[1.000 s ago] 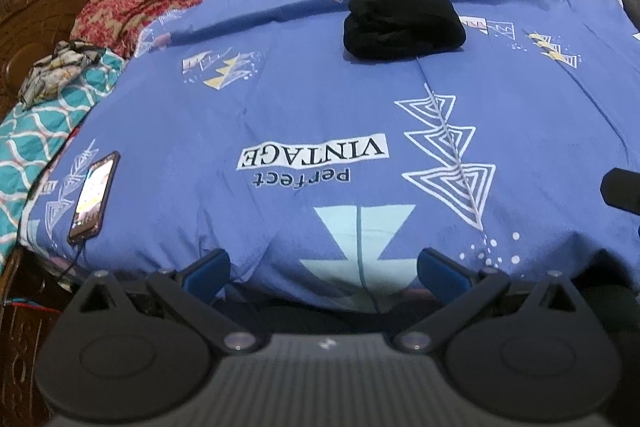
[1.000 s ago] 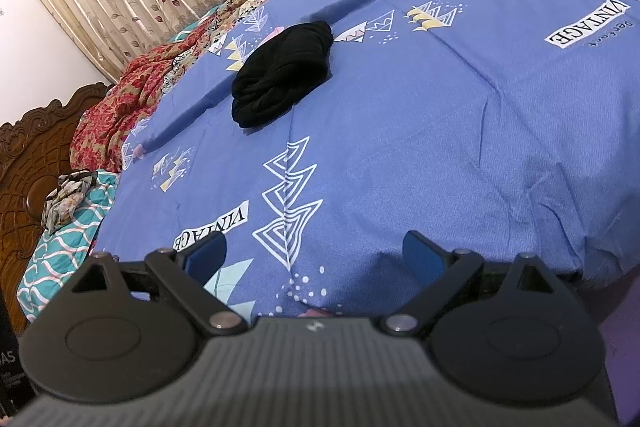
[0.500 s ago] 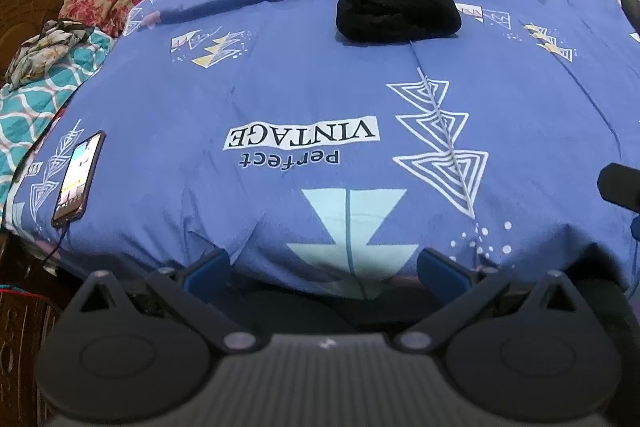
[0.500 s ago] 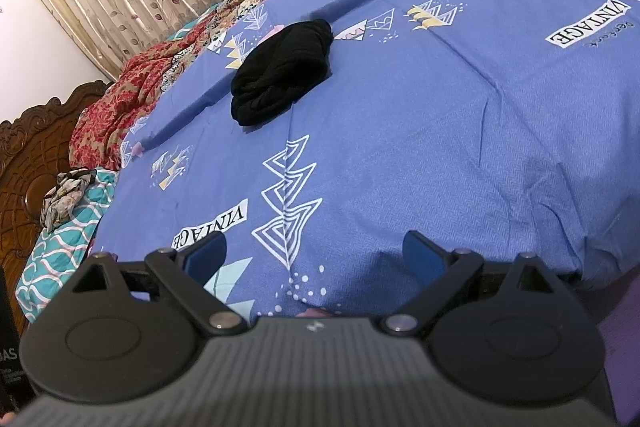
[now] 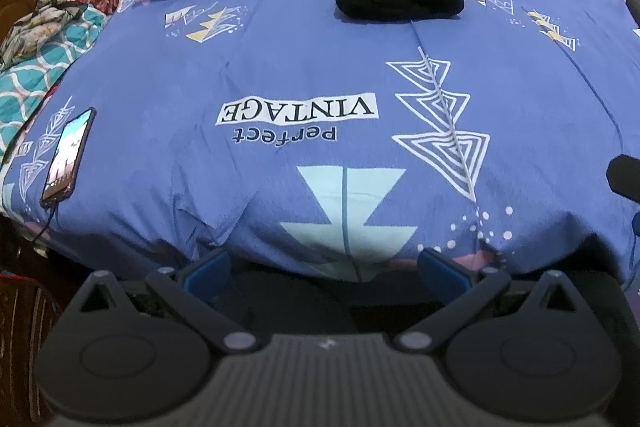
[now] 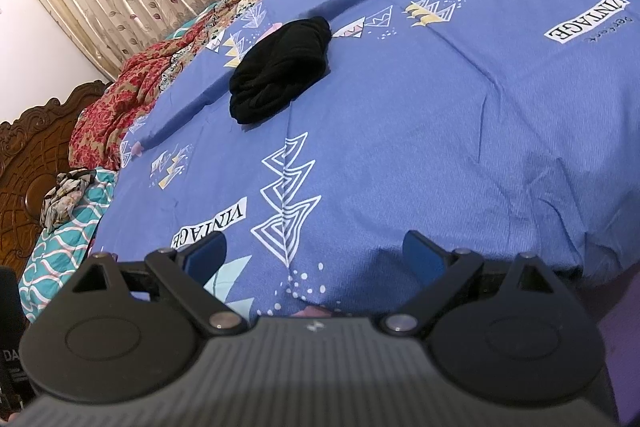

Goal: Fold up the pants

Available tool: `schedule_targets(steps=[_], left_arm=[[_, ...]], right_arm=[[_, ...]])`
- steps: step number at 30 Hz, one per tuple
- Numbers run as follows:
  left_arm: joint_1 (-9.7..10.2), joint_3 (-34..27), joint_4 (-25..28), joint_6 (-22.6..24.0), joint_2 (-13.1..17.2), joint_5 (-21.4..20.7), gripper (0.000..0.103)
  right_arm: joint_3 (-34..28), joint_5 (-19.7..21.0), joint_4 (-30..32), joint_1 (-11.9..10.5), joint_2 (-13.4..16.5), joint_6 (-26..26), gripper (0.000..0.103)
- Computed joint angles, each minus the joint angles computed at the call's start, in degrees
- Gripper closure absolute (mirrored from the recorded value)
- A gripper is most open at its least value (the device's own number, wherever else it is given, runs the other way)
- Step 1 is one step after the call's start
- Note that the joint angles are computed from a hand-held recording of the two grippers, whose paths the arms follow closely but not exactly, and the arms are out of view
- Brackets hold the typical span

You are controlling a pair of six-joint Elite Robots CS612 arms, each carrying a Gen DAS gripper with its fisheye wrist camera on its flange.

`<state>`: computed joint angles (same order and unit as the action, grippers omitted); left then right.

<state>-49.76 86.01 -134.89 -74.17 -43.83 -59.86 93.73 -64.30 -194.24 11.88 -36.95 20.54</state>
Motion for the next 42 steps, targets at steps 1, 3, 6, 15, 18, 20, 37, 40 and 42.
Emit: schedule_targets(steps=[1, 3, 6, 15, 18, 20, 37, 40, 42], left_arm=[[0.06, 0.02, -0.16, 0.05, 0.04, -0.30, 0.000], [0.16, 0.03, -0.38, 0.13, 0.08, -0.88, 0.000], [0.18, 0.03, -0.49, 0.03, 0.09, -1.27, 0.000], [-0.07, 0.17, -0.36, 0.01, -0.08, -0.14, 0.000], [-0.36, 0.14, -0.23, 0.20, -0.10, 1.23, 0.000], [-0.52, 0.22, -0.30, 0.35, -0.16, 2.12, 0.000], [-0.97, 0.41, 0.59, -0.52, -0.34, 4.99, 0.000], [-0.97, 0.43, 0.54, -0.49, -0.35, 5.00, 0.000], [-0.98, 0.50, 0.53, -0.58, -0.38, 5.06, 0.000]], right_arm=[[0.04, 0.02, -0.02, -0.02, 0.00, -0.02, 0.007], [-0.03, 0.02, 0.01, -0.01, 0.01, -0.03, 0.007], [-0.03, 0.00, 0.03, 0.00, 0.01, -0.01, 0.007], [-0.01, -0.02, 0.00, 0.05, 0.04, -0.06, 0.007], [0.19, -0.10, -0.21, 0.14, 0.02, -0.20, 0.007], [0.31, -0.19, -0.30, 0.18, -0.03, -0.51, 0.007], [0.32, -1.70, -0.50, 1.01, -0.50, -5.30, 0.007], [0.33, -2.00, -0.39, 1.19, -0.57, -6.17, 0.007], [0.32, -2.25, -0.29, 1.36, -0.61, -6.36, 0.007]])
